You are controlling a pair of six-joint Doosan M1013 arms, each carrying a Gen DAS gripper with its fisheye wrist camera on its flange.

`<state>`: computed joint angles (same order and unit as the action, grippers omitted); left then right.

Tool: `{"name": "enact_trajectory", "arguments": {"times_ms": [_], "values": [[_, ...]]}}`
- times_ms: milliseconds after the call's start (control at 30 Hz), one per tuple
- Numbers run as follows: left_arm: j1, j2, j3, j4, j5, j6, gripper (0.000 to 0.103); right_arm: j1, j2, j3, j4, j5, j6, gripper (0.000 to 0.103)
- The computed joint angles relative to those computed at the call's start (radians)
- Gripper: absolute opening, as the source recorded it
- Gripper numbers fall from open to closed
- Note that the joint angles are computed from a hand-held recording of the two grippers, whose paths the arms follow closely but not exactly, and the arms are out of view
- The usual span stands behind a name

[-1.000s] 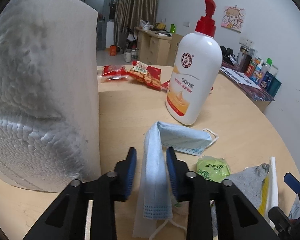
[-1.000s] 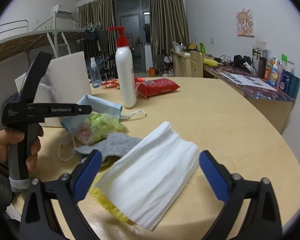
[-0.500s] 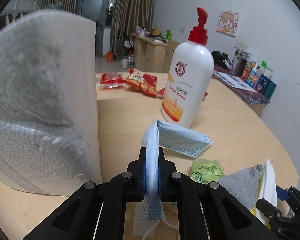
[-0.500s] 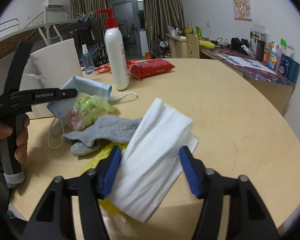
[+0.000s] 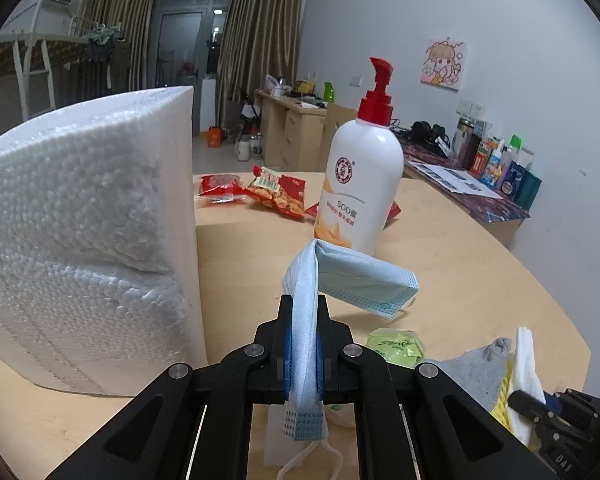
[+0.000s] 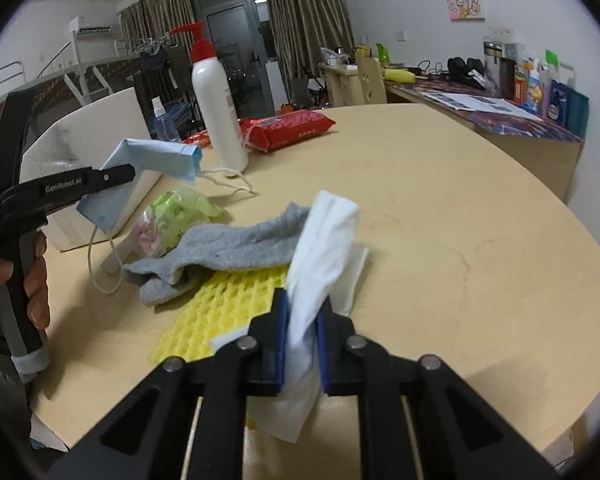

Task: Organize soft objects
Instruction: 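Lift the mask with the left tool while the right tool lifts the tissue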

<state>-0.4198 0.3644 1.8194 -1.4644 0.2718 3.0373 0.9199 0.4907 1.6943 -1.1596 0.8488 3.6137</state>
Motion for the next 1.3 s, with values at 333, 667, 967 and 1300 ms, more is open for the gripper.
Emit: {"name": "enact_trajectory", "arguments": {"times_ms": [333,667,967,1300], "values": [[0.011,-0.025,0.032,-0.238,0.033,0.245,0.009,0.025,-0.02,0.013,-0.109,0.085,0.109,0.013],[0.012,-0.03,0.037,-0.229,0.046,0.251,0.009,0.009,-0.006,0.006,-0.024,0.112,0.075,0.016],[0.01,-0.033,0.041,-0.245,0.047,0.262,0.009,0.009,-0.023,0.035,-0.052,0.138,0.156,0.017],[0.014,-0.035,0.048,-0.269,0.059,0.289,0.009,0.019,-0.049,0.07,-0.152,0.21,0.283,0.01]]}}
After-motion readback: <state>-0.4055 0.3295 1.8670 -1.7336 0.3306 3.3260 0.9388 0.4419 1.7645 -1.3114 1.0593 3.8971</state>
